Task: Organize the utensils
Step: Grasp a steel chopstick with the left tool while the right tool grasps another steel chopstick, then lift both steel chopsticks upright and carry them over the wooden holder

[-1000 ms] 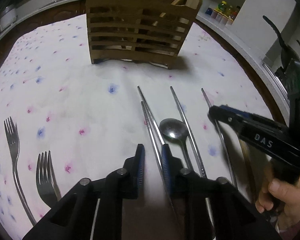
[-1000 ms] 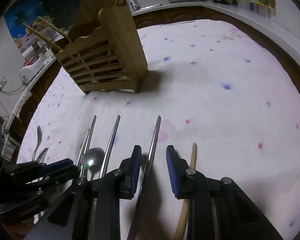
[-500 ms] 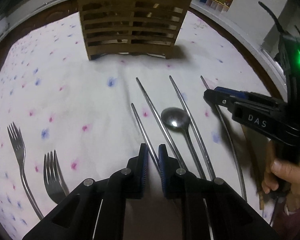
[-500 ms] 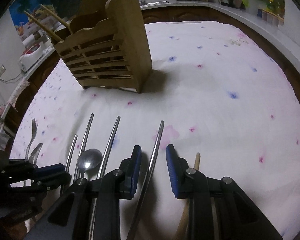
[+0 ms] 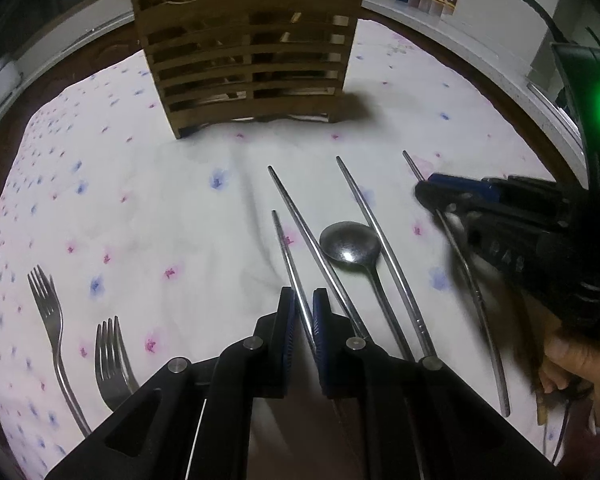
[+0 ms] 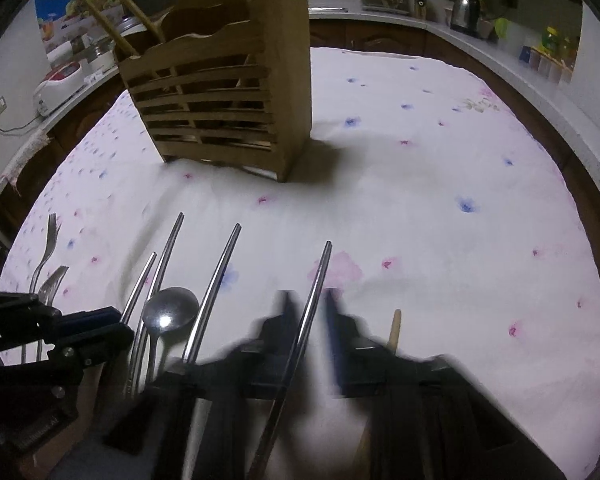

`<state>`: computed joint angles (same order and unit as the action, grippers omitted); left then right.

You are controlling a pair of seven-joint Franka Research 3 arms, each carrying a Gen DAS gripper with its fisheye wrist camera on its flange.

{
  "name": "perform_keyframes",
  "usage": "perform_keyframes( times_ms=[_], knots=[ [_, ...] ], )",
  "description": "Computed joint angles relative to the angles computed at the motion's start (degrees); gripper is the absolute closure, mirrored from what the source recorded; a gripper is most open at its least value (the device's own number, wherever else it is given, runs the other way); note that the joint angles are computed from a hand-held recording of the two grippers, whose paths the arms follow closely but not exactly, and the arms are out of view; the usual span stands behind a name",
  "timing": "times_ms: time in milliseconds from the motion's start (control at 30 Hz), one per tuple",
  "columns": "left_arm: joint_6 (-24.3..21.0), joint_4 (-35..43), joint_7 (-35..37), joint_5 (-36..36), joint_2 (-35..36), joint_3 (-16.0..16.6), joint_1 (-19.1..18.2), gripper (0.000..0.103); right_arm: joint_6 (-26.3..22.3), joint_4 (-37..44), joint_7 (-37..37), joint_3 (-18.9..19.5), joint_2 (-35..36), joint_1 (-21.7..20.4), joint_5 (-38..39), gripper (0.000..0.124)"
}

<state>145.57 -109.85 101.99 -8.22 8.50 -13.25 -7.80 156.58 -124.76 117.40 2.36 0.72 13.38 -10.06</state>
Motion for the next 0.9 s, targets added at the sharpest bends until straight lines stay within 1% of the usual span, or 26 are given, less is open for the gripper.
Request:
perform_keyframes(
  times_ms=[67, 100, 133, 167, 200, 267, 300, 367, 467, 600, 667, 833, 900],
  knots=[
    [0.06, -0.66, 0.39, -2.36, -0.57, -0.07, 0.59, 0.099, 1.46, -1.05, -4.21, 0.08, -0.72, -0.14, 6.95, 0.119],
    [0.44, -1.25, 0.69, -3.12, -1.1, 0.0, 0.81, 0.099, 1.98, -1.67, -4.54, 0.11, -1.39, -0.17, 7.9, 0.119],
    [1.64, -2.58, 2.62, -6.07, -2.26, -0.24, 1.39, 0.099, 3.21, -2.68, -5.08, 0.2, -2.41, -0.19, 9.05, 0.119],
    [1.83, -3.19, 3.2, -7.13, -3.0, -0.07, 1.5, 0.099, 3.82, -3.24, -5.76, 0.3, -3.09, -0.2, 10.4, 0.119],
    [2.21, -3.92, 3.61, -8.02, -3.84, 0.16, 1.54, 0.099, 4.69, -4.02, -7.27, 0.33, -3.97, -0.09, 13.03, 0.119],
    [2.97, -5.7, 6.43, -12.5, -5.94, 0.52, 1.74, 0.099, 6.0, -5.16, -10.88, 0.28, -5.31, 0.39, 18.76, 0.119],
    [3.1, -6.36, 6.86, -13.39, -6.79, 0.9, 1.59, 0.099, 6.31, -5.64, -11.51, 0.43, -6.04, 0.42, 20.07, 0.119],
    [3.57, -8.06, 10.67, -19.45, -9.14, 1.8, 1.39, 0.099, 7.4, -6.84, -12.78, 0.77, -7.77, 0.65, 22.24, 0.119],
    [3.14, -10.56, 15.94, -27.84, -13.29, 3.96, 0.46, 0.099, 9.0, -8.5, -13.05, 1.65, -10.41, 0.67, 23.18, 0.119],
    [2.89, -13.62, 19.28, -31.66, -18.06, 6.85, -1.17, 0.099, 10.57, -10.42, -11.56, 3.58, -14.36, -0.17, 21.5, 0.119],
    [2.79, -15.41, 20.94, -33.58, -20.73, 8.37, -2.11, 0.099, 10.97, -11.26, -9.63, 5.39, -16.45, -1.58, 18.97, 0.119],
    [3.15, -19.53, 23.3, -35.95, -26.28, 11.63, -4.24, 0.099, 12.99, -13.6, -7.29, 7.62, -21.33, -2.84, 16.55, 0.119],
    [3.07, -21.02, 23.91, -36.5, -28.45, 12.94, -4.96, 0.099, 13.71, -14.32, -6.04, 9.08, -22.85, -4.27, 15.33, 0.119]
  ],
)
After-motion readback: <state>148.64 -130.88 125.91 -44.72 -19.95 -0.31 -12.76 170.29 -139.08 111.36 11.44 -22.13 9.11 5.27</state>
